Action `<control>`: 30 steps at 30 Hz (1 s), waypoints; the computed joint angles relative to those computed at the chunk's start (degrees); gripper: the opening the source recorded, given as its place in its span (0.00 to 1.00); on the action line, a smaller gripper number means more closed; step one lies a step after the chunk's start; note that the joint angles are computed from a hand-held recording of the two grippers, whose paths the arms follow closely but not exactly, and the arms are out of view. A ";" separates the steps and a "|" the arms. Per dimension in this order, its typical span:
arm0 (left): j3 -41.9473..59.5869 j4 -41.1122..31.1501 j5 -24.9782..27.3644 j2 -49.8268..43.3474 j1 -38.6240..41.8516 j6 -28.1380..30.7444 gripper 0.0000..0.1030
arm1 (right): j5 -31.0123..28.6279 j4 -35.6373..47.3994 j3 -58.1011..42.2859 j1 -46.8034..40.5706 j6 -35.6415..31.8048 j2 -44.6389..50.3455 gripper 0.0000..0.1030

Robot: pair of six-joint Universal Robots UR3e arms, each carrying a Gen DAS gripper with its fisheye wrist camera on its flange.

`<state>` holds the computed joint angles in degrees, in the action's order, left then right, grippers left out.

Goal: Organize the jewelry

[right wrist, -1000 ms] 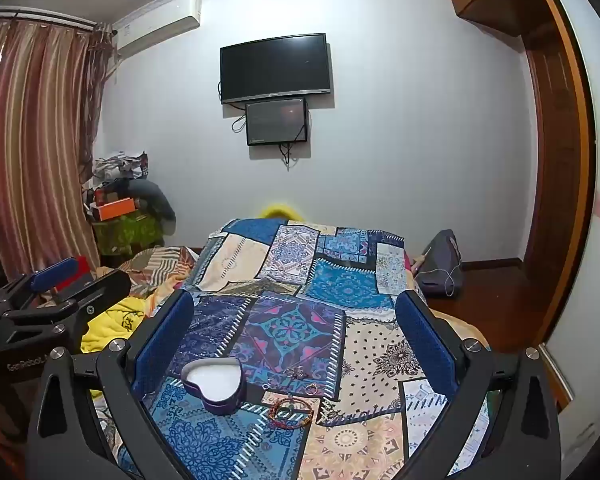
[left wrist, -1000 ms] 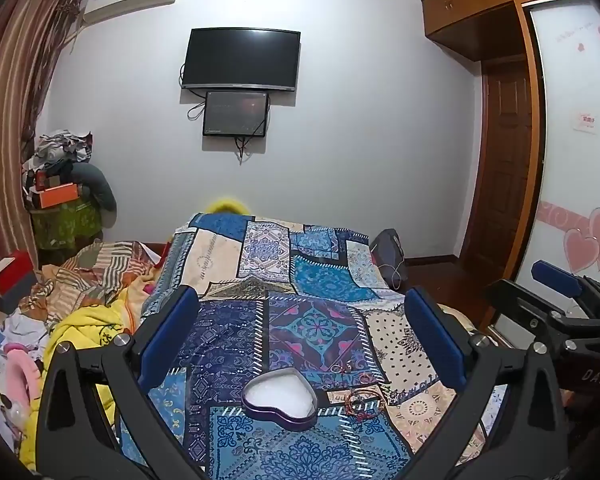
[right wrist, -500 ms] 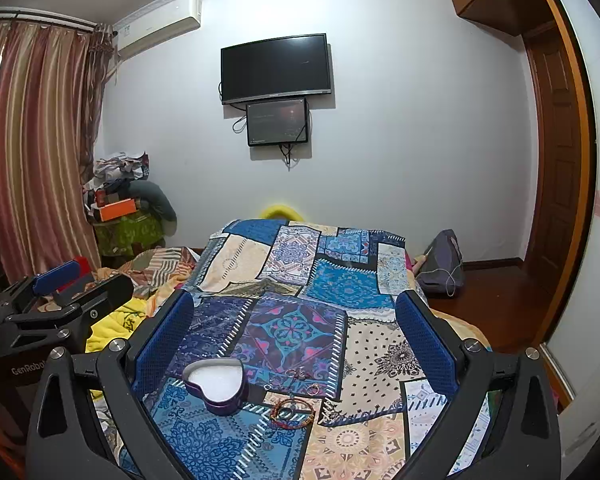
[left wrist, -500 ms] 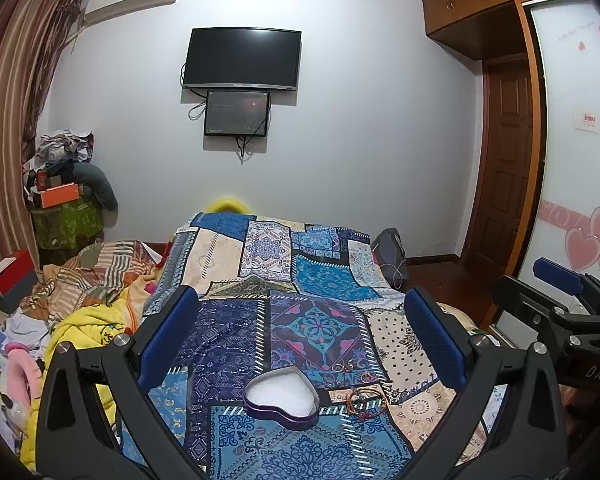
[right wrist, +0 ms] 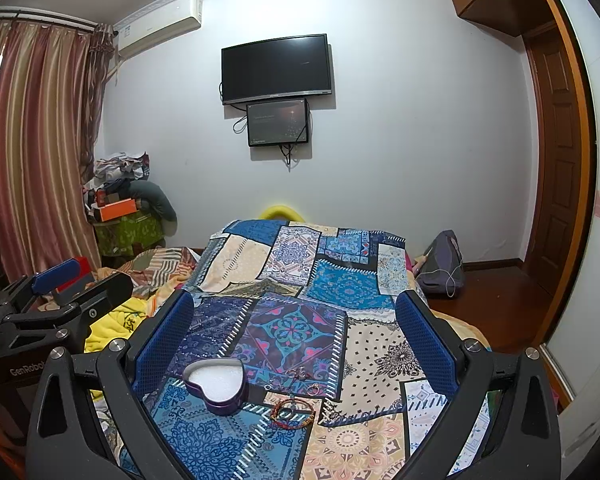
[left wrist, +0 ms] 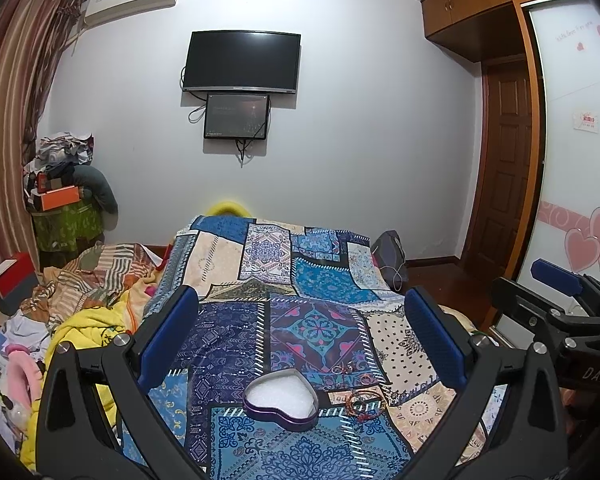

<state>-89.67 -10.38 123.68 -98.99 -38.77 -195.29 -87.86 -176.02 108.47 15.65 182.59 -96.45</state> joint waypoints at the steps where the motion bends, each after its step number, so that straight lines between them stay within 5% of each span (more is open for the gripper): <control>1: 0.13 -0.03 0.08 -0.08 -0.07 0.01 1.00 | 0.03 -0.05 0.07 -0.03 -0.06 -0.04 0.97; 30: -0.39 0.17 0.22 0.53 -0.35 0.21 1.00 | -1.13 1.00 -0.79 1.09 0.34 -0.10 0.97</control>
